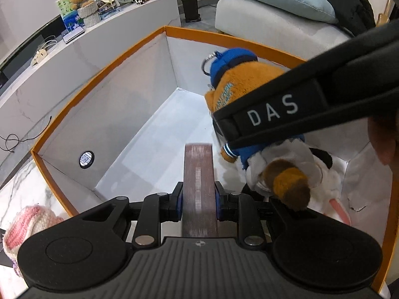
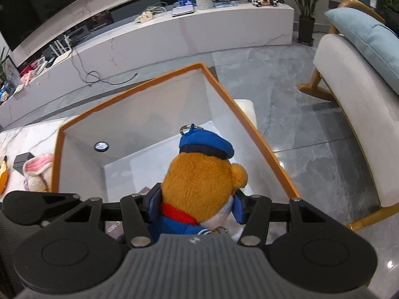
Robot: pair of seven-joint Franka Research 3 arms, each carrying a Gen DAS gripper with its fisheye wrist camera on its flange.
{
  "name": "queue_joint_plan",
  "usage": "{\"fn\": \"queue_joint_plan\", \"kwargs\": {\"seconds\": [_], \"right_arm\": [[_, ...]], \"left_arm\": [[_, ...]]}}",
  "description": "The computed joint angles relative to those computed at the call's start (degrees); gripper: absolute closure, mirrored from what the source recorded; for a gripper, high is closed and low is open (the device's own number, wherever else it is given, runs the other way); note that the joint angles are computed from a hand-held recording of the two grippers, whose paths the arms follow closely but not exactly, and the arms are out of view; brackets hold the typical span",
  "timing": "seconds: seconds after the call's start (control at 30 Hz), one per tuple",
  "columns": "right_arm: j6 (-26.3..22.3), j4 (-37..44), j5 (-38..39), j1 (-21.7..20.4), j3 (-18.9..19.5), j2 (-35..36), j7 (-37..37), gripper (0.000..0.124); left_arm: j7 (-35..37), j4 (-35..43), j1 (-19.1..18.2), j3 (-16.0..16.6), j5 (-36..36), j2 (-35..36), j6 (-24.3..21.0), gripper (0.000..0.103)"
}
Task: Organize objects
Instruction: 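Open both tools to drop the bear plush and card box into the orange box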
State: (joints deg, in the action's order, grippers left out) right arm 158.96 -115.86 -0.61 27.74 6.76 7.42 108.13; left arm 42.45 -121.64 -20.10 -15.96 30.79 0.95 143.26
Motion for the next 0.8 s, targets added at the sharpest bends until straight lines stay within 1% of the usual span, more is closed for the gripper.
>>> {"fn": "queue_joint_plan", "kwargs": {"seconds": [0.03,0.1,0.23,0.33,0.4,0.47,0.63,0.8], "right_arm": [[-0.18,0.33,-0.23,0.11,-0.11,0.28,0.57,0.067],[-0.08,0.34,-0.83,0.29,-0.24,0.4,1.04,0.066],[-0.28,0.29,-1.45,0.51,-0.27,0.31,1.6,0.066],[-0.76,0.48,-3.19,0.86,-0.67,0.22,3.42,0.063],[0.37,-0.04,-2.3,0.53,-0.39,-0.15,3.19,0.06],[1.91,-0.75,-3.35,0.63,-0.7,-0.78,4.71,0.056],[4.39,-1.53,-1.77,-0.11,-0.25,-1.91,4.53,0.056],[5.86,-2.48,-1.84,-0.36,0.02,-2.77,4.34,0.056]], "left_arm": [[-0.37,-0.23,-0.02,0.0,0.24,-0.27,-0.01,0.07],[-0.48,-0.86,0.04,0.01,0.43,-0.78,0.55,0.067],[0.39,-1.03,0.35,0.11,0.05,-0.83,1.09,0.067],[-0.06,-1.43,0.31,-0.03,0.68,-1.18,1.55,0.067],[-0.2,-1.72,0.37,-0.03,0.77,-1.5,2.03,0.067],[-0.69,-2.29,0.55,0.04,1.59,-2.09,2.87,0.067],[-0.97,-3.2,0.98,-0.06,2.13,-3.55,4.03,0.067],[-0.27,-6.52,1.86,0.05,2.77,-7.44,7.35,0.067]]}}
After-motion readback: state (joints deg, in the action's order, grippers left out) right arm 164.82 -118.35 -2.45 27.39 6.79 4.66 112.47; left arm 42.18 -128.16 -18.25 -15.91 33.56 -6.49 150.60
